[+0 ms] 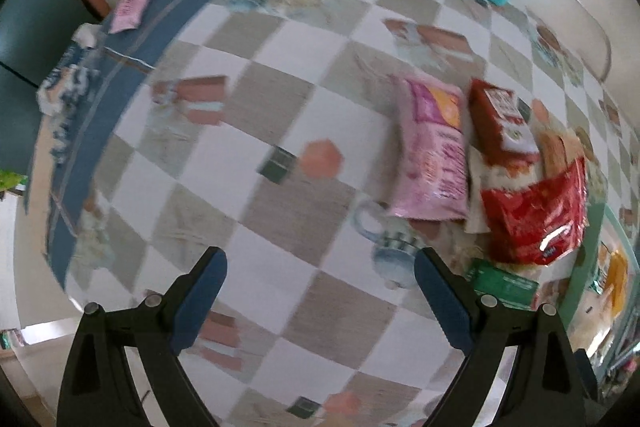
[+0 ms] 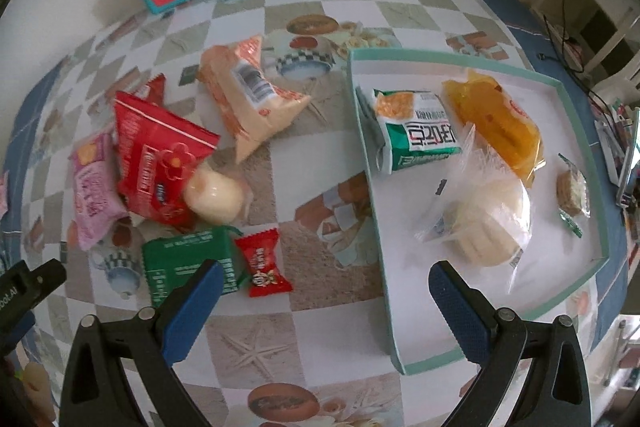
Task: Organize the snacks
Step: 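Move both tools back toward the remaining snack pile, then grasp the green pack with left gripper while right grasps the small red candy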
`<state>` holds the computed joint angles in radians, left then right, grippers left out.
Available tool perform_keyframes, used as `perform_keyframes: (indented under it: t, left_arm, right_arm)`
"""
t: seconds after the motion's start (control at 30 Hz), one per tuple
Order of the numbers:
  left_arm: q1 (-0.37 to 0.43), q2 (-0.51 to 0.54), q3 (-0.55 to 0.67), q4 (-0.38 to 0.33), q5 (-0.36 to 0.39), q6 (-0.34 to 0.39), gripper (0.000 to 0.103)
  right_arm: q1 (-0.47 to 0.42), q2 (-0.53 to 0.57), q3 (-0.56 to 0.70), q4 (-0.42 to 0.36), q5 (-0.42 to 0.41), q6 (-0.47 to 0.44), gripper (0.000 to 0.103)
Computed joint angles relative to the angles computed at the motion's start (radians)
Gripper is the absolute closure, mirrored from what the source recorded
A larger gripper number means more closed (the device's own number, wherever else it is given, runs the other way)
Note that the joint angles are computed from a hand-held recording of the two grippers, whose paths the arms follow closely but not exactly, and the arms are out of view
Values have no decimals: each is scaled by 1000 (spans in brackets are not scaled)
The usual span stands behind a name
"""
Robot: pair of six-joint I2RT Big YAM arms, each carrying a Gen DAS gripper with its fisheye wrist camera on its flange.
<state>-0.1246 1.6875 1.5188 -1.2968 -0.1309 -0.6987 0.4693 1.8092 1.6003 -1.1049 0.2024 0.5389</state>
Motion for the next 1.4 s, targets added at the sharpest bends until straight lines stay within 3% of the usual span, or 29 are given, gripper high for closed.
perform_keyframes:
  t: [0.63, 1.0, 1.07, 1.17, 1.4]
  left_arm:
    - [-98, 101, 81, 47, 189, 28, 8]
    - [-170, 186, 158, 30, 173, 44, 8]
    - [-173, 189, 156, 37, 165, 51, 10]
    - [-184, 210, 185, 33, 151, 47, 30]
    - [-174, 200, 197, 18, 150, 48, 34]
  right_arm:
    - [-94, -28, -22, -11, 52, -6, 0]
    - [-140, -61, -53, -2, 55, 0, 0]
    - [-142, -63, -55, 0, 53, 2, 0]
    - [-141, -64, -56, 3, 54, 3, 0]
    - [-135, -62, -55, 6, 57, -8, 0]
